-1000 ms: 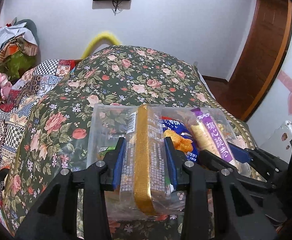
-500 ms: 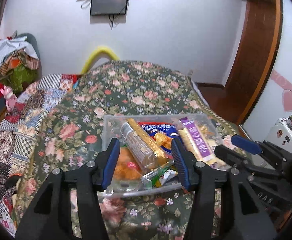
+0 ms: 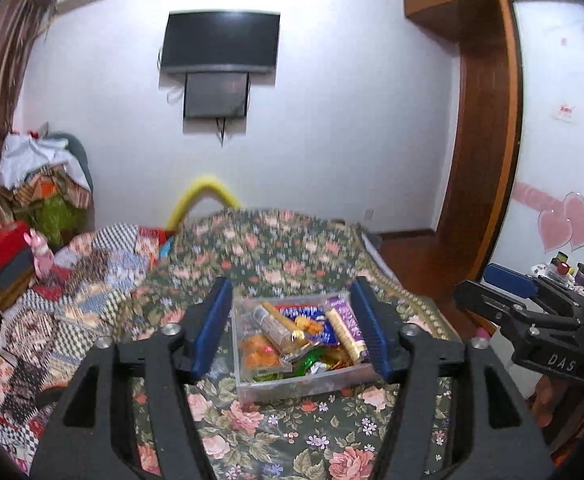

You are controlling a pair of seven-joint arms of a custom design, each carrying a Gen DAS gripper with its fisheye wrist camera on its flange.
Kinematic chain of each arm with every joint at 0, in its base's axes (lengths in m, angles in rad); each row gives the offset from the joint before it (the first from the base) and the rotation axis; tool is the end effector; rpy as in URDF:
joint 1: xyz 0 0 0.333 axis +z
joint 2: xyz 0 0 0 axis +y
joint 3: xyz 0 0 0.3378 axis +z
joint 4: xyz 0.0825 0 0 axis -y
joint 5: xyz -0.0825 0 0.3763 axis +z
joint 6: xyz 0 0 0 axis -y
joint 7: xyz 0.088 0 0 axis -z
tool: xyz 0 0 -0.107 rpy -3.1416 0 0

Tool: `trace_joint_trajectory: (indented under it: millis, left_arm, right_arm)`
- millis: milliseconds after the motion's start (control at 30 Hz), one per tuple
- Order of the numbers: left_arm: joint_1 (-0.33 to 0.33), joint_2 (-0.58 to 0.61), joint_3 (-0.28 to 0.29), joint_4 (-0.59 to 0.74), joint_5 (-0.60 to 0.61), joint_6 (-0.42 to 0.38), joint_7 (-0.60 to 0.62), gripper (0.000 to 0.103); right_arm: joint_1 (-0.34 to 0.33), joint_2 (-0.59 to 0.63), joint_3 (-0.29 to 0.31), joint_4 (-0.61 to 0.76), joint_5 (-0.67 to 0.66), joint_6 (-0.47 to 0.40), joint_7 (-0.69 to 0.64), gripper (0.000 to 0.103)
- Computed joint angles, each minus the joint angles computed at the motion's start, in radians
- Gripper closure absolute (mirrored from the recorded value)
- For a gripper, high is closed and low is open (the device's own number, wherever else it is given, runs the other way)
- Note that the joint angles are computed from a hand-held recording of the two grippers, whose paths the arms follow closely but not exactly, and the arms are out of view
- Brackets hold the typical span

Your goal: Organize snacks

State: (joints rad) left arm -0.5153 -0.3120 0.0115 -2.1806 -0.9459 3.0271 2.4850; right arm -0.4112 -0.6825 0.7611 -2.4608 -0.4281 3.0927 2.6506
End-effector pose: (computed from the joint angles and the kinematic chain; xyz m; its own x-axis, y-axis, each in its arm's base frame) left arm 0.4528 -0.1790 0.6560 -0.5477 -0.8343 0.0633 -0.3299 0.1458 -0.9327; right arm 0.3642 0.2535 0.5971 -0.0327 -0.9879 -0.1514 -0.3430 0.1534 -0.9267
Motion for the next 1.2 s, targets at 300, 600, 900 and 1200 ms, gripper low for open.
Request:
trace_joint_trajectory:
  millis: [300,600,900,1200]
  left_arm:
    - [-0.164,-0.092,0.091,-0.077,-0.049,0.147,0.075,0.005]
    - [-0.222,-0.105,0.135,-0.115,0.049,0.194,-0.010,0.000]
    - [-0.239,-0.122,0.159,-0.144,0.163,0.188,-0.107,0.000]
    - [-0.267,-0.126,0.193,-0.163,0.270,0.193,-0.204,0.000]
  right_arm:
    - [-0.038,-0.132,0.034,-0.023,0.026,0.004,0.026,0.003]
    - [-0.045,-0.185,0.057,-0.047,0.053,-0.009,0.034,0.000]
    - [-0.034,-0.213,0.062,-0.056,0.048,-0.039,0.050,0.000]
    - [-0.028,-0.221,0.061,-0.054,0.033,-0.058,0.066,0.000]
